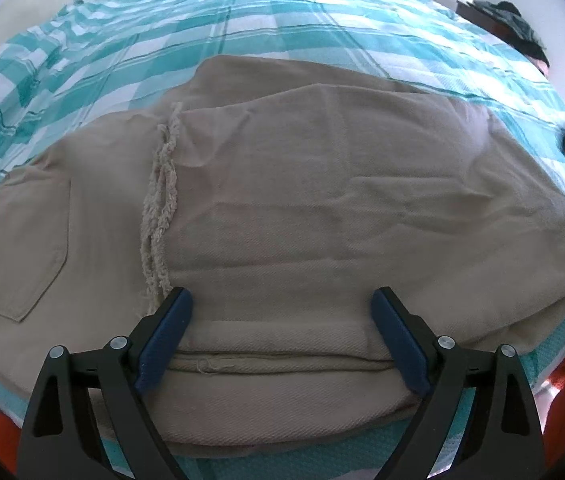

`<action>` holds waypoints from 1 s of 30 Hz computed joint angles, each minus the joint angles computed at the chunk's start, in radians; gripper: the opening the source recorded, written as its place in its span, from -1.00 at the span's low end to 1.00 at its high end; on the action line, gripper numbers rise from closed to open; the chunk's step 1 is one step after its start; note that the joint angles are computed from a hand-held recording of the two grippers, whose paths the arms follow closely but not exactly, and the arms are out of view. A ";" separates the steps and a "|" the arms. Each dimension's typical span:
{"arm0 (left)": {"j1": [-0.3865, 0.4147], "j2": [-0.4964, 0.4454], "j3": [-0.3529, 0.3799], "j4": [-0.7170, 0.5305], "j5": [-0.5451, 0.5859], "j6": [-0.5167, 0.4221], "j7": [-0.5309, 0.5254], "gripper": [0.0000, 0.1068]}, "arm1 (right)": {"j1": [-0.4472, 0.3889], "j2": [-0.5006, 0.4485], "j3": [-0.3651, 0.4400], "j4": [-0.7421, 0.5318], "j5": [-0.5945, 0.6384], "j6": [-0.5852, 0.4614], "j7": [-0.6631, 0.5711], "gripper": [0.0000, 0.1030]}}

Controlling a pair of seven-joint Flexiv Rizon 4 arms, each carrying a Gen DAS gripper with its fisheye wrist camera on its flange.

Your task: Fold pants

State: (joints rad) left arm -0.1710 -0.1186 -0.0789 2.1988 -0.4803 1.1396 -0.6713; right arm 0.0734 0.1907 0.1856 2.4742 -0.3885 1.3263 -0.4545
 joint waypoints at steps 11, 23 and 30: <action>-0.003 0.002 -0.005 0.013 -0.035 0.022 0.029 0.74 | -0.019 0.071 0.106 0.184 -0.256 0.041 0.272 -0.04; -0.006 0.001 -0.008 0.021 -0.060 0.038 0.053 0.74 | -0.100 0.053 0.093 0.208 -0.492 0.108 0.422 -0.03; -0.007 0.001 -0.007 0.021 -0.054 0.040 0.048 0.74 | -0.093 0.055 0.084 0.207 -0.522 0.099 0.434 -0.03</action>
